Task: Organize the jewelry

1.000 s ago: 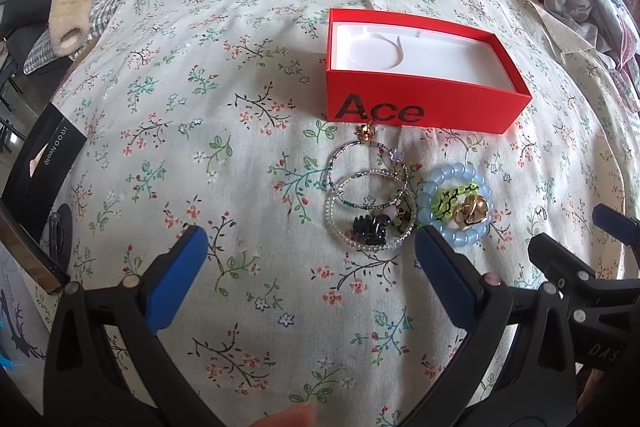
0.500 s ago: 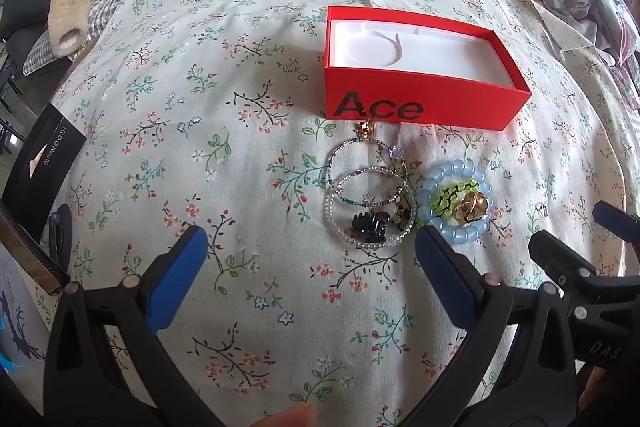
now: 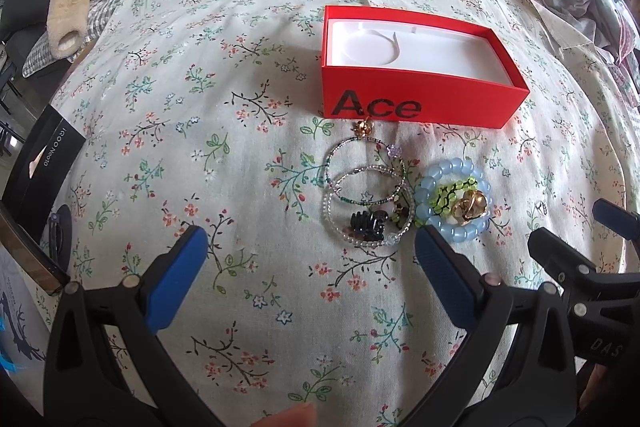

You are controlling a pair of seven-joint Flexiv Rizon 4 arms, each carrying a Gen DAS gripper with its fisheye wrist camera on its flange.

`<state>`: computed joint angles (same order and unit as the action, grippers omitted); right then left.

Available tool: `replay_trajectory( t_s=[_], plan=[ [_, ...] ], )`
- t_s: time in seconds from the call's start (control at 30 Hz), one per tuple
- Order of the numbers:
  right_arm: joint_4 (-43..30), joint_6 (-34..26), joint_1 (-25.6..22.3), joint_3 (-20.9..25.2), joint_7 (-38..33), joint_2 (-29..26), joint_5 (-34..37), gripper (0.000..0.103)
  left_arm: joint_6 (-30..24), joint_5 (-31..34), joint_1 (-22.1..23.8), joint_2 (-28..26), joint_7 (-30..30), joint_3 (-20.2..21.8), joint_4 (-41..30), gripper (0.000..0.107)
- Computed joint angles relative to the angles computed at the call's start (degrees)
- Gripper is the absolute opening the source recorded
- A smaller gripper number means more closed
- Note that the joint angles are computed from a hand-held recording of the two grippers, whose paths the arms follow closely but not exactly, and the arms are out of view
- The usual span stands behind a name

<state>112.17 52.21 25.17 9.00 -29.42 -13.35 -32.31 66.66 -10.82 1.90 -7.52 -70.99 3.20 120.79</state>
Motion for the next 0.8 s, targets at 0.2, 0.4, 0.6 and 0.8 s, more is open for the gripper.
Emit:
replay_trajectory(
  t_s=[0.2,0.4,0.6,0.8],
  plan=[
    [-0.09,-0.03,0.01,-0.02,-0.14,-0.03,0.09,0.103,-0.21,0.25,-0.01,-0.02,-0.11,0.01,-0.18,0.103],
    [0.19,0.1,-0.18,-0.05,-0.03,0.16,0.32,0.103,-0.15,-0.2,0.15,-0.44,0.16,-0.08,-0.58,0.103],
    [0.09,-0.38,-0.28,-0.21,0.15,0.34,-0.23,0.103,-0.31,-3.11,0.62,-0.53,2.18,-0.66,-0.46,0.103],
    [-0.82,-1.88,-0.28,-0.38,0.31,0.38,-0.66,0.103,0.03,-4.42,0.76,-0.94,2.99,-0.69,-0.85,0.103]
  ],
)
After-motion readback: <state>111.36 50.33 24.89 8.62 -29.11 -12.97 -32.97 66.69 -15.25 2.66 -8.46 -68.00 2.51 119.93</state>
